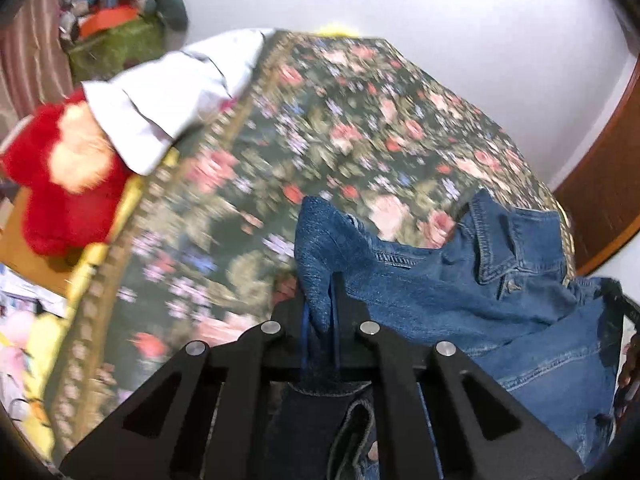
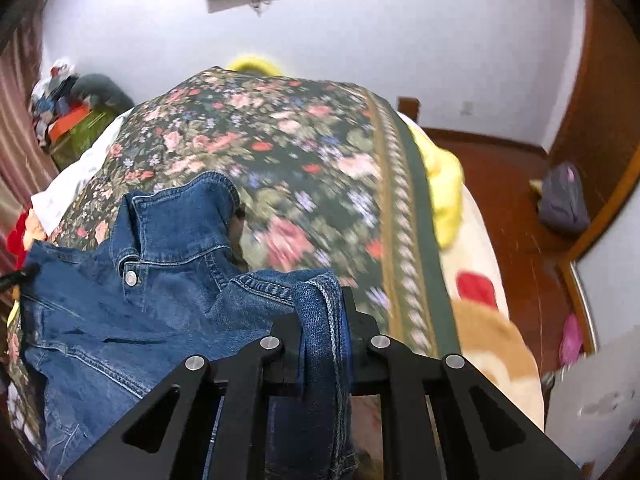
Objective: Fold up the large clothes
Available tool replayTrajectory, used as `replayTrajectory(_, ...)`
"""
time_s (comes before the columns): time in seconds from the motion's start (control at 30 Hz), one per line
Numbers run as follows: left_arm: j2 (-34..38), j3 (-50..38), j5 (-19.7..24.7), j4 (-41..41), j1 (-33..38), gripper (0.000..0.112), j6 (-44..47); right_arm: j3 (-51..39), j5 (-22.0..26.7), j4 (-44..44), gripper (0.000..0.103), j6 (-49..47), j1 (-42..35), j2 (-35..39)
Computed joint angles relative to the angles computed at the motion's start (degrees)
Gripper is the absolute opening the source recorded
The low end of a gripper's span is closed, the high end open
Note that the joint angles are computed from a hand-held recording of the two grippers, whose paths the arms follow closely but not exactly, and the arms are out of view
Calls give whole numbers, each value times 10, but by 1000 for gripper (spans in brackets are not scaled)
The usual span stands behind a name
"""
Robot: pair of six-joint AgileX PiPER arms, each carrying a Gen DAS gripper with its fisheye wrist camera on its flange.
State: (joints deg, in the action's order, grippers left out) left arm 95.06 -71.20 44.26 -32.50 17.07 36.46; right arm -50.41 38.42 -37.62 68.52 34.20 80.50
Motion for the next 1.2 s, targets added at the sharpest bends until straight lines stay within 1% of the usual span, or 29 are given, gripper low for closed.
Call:
replayTrajectory(0.1, 12, -13, -1, 44, 9, 8, -22, -58, -5, 8, 11, -22, -4, 58)
replayTrajectory(0.17, 33, -20, -4, 76, 15, 8, -38, -101, 13, 5, 11, -35, 2, 107)
replayTrajectory(0.23, 56, -26, -8, 84, 19, 8, -51, -139, 44, 2, 11, -50, 8, 152)
replayTrajectory(0.33, 92, -41, -1, 78, 34, 13, -56, -160, 77, 11, 11, -74, 7, 196)
replayTrajectory(0.4, 112, -45, -11, 92, 33, 20, -68, -148, 67, 24, 13, -94, -2, 207)
replayTrajectory(0.43, 112, -39, -17, 93, 33, 22, -65, -142, 62, 25, 16, -95, -4, 211)
replayTrajectory(0.5, 112, -28, -32, 90, 31, 22, -53, -127, 67, -7, 30, -67, 2, 215)
replayTrajectory(0.57, 106, -18, -45, 97, 25, 22, -53, -126, 120, -67, 79, -14, 23, 228)
replayTrajectory(0.6, 105, -14, -50, 99, 23, 22, -53, -117, 126, -88, 82, 0, 27, 229)
replayTrajectory(0.63, 104, -12, -54, 105, 21, 22, -54, -103, 109, -87, 82, -4, 21, 220)
replayTrajectory(0.73, 99, -15, -49, 132, 14, 25, -77, -91, 94, -44, 82, -37, 7, 189)
replayTrajectory(0.83, 78, -10, -40, 176, 5, 35, -115, -84, 112, -31, 82, -50, 27, 145)
replayTrajectory(0.87, 66, -6, -37, 190, 2, 35, -123, -81, 118, -27, 82, -56, 37, 126)
replayTrajectory(1.03, -33, 30, -14, 188, 1, 35, -92, -98, 181, -14, 82, -66, 108, 26)
replayTrajectory(1.13, -109, 47, 12, 165, 7, 35, -59, -122, 226, -6, 82, -53, 158, -24)
replayTrajectory(1.2, -165, 53, 40, 144, 14, 39, -31, -145, 257, -5, 82, -36, 200, -49)
